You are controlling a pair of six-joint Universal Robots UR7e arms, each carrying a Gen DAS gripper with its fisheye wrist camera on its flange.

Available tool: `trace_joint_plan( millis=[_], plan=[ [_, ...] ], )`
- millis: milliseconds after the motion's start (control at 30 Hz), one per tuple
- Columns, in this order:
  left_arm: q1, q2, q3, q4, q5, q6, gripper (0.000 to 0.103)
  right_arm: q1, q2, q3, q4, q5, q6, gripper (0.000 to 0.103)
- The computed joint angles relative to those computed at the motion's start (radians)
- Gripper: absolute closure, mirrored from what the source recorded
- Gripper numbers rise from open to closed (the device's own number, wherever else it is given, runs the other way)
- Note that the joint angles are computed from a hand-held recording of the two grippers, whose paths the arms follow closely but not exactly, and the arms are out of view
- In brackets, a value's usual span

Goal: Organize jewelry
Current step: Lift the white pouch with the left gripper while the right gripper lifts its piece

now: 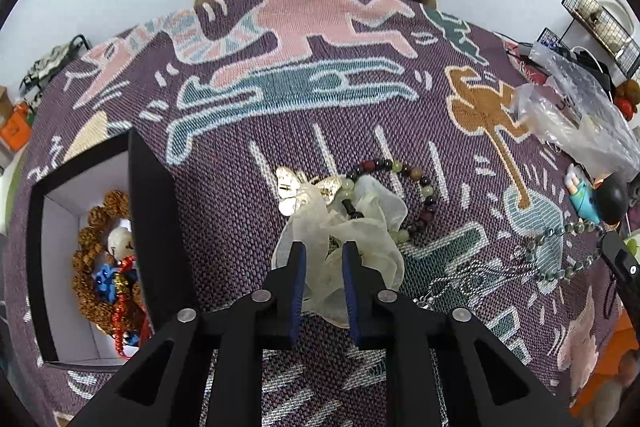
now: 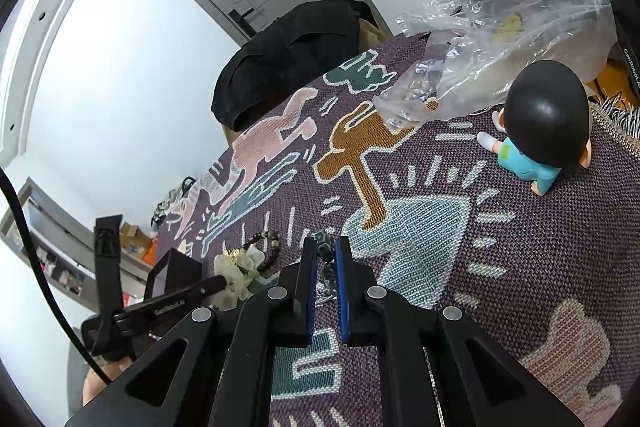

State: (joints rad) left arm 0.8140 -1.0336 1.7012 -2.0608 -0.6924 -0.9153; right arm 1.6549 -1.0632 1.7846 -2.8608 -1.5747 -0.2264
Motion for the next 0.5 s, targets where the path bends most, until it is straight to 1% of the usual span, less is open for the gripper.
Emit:
trace_joint_plan(
  millis=[33, 67, 200, 233, 333, 467, 500],
  plan=[
    [0.000, 0.000, 0.000, 0.003, 0.002, -0.003, 0.075, -0.001, -0.002, 0.001, 0.001, 0.001, -0.001, 0.093],
    [-0.002, 0.000, 0.003, -0.002, 0.003, 0.001, 0.074, -0.001, -0.002, 0.002, 0.002, 0.003, -0.002, 0.093],
    [-0.012, -0.004, 0.007, -0.026, 0.003, 0.031, 0.058, 0.000, 0.001, 0.002, 0.007, 0.005, -0.004, 0.093],
    [-0.016, -0.004, 0.006, -0.023, 0.010, 0.035, 0.056, 0.000, 0.002, 0.001, 0.008, 0.005, -0.004, 0.093],
    [-0.018, -0.006, 0.004, -0.014, 0.024, 0.026, 0.055, 0.001, 0.003, 0.000, 0.009, 0.007, -0.003, 0.093],
    [-0.013, 0.001, 0.001, -0.018, 0.074, 0.010, 0.055, 0.000, 0.002, 0.000, 0.010, 0.008, -0.003, 0.093],
    [-0.011, 0.006, -0.008, -0.002, 0.083, 0.005, 0.056, 0.000, 0.002, 0.000, 0.010, 0.007, -0.002, 0.093]
  ],
)
